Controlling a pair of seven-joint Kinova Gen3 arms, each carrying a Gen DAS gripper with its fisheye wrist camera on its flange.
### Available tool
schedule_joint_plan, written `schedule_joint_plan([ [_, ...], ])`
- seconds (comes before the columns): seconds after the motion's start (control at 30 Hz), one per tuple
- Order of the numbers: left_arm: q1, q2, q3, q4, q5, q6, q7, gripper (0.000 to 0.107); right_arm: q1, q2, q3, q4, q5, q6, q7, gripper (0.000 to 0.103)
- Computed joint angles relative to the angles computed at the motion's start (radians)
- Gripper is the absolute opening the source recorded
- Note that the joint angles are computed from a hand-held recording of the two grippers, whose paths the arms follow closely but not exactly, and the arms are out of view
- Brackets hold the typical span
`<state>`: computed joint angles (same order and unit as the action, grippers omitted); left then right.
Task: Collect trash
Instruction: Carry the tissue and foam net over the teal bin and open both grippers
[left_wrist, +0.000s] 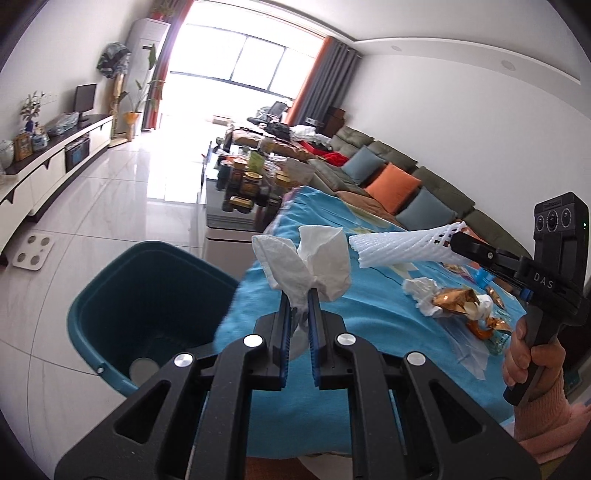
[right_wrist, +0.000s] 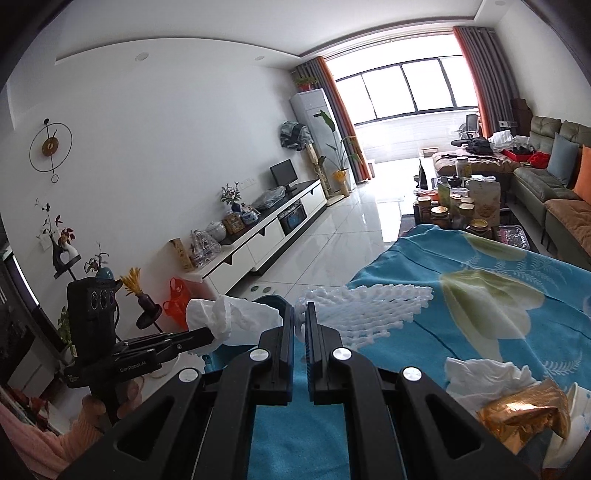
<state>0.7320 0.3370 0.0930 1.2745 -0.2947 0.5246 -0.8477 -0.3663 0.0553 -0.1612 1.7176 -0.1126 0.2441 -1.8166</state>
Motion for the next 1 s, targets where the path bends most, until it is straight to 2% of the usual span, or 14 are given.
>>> schedule_joint_plan([
  [0.17, 0.0, -0.031, -0.041, 0.051, -0.042, 0.007, 0.077, 0.009, 0.014, 0.087, -0.044, -0.101, -0.073, 0.043, 0.115, 0.005],
  [0.33, -0.036, -0.047, -0.039, 0.085, -0.063, 0.024, 0.12, 0.009, 0.01, 0.171, -0.074, -0.193, -0.1, 0.076, 0.192, 0.005],
  [0.6, -0.107, -0.051, -0.017, 0.132, -0.036, 0.029, 0.122, 0.009, -0.061, 0.28, -0.048, -0.345, -0.058, 0.179, 0.196, 0.005],
  [1.0, -0.129, -0.009, -0.024, 0.131, -0.016, 0.057, 0.151, 0.009, -0.127, 0.422, -0.016, -0.536, -0.004, 0.343, 0.179, 0.005],
])
